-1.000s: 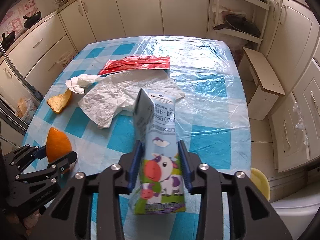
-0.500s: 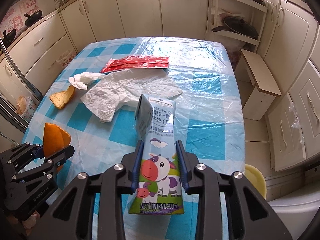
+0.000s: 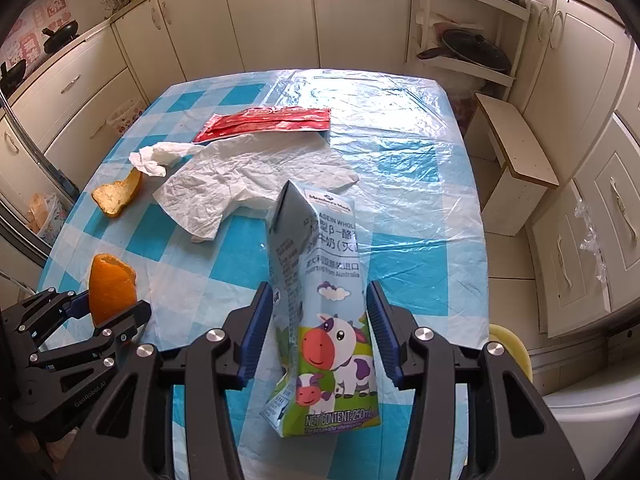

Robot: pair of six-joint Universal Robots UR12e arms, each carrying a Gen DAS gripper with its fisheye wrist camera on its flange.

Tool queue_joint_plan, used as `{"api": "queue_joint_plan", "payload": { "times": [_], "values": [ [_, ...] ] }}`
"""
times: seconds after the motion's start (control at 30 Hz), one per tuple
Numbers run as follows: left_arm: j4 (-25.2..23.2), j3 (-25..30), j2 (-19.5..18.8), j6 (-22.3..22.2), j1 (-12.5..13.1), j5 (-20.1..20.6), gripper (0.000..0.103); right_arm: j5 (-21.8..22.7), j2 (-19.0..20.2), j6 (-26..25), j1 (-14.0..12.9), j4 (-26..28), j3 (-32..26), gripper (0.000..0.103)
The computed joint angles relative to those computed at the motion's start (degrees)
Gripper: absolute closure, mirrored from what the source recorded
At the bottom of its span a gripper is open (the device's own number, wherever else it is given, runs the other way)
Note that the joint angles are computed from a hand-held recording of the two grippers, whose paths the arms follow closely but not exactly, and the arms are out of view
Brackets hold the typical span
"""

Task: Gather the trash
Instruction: 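Lift the orange and carton and carry them toward the yellow bin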

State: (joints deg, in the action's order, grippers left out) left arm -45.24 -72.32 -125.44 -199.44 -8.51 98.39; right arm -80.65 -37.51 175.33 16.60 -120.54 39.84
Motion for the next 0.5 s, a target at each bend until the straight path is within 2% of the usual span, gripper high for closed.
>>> {"api": "queue_joint_plan", "payload": {
  "times": [0.5],
  "values": [
    [-0.21, 0.18, -0.07, -0.03, -0.02, 0.09, 0.058, -0.18, 0.12, -0.63, 0.04, 0.64, -0.22, 0.055]
  ]
}}
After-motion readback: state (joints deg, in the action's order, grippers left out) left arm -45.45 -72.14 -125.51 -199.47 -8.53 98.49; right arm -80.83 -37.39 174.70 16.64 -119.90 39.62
